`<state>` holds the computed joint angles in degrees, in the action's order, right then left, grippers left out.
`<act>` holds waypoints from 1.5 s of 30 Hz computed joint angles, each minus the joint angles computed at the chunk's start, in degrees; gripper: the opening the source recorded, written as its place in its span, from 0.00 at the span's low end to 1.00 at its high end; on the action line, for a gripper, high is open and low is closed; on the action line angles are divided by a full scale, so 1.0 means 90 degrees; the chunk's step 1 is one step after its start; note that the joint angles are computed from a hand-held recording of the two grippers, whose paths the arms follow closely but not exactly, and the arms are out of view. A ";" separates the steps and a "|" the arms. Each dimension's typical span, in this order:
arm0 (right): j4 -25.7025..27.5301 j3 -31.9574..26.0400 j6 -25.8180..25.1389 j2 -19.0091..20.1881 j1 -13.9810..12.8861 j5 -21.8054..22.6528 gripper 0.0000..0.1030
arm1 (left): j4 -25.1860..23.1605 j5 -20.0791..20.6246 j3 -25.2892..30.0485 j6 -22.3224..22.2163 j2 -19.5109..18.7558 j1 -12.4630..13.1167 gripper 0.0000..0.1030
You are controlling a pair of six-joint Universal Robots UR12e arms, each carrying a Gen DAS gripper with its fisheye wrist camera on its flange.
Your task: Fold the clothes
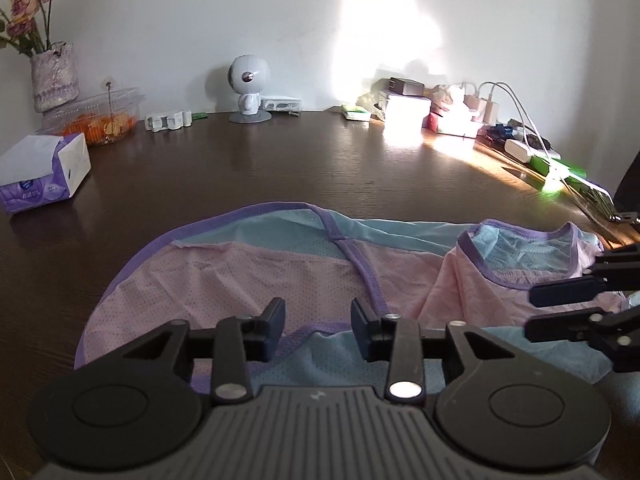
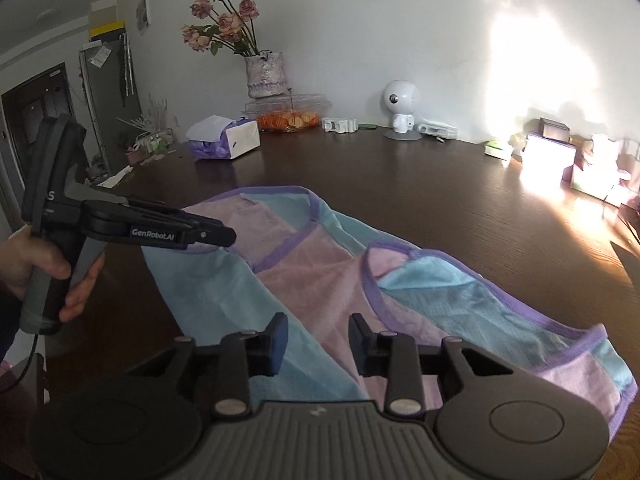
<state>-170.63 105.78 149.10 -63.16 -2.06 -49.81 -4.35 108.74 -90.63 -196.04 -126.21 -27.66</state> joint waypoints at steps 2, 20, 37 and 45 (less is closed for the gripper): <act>0.0268 -0.0134 -0.0252 0.0059 0.0123 -0.0174 0.11 | -0.0070 0.0122 0.0065 0.0239 -0.0042 -0.0064 0.39; 0.1115 -0.1660 0.0349 0.0789 0.0224 -0.1183 0.30 | -0.1963 0.0454 0.2267 0.0443 -0.1136 0.0408 0.84; 0.1023 -0.1472 0.0004 0.0775 0.0067 -0.0897 0.18 | -0.1099 0.0183 0.1393 0.0492 -0.0812 0.0588 0.44; 0.0583 -0.1297 0.0024 0.0720 0.0148 -0.1113 0.05 | -0.1015 0.0329 0.1283 0.0380 -0.0765 0.0567 0.05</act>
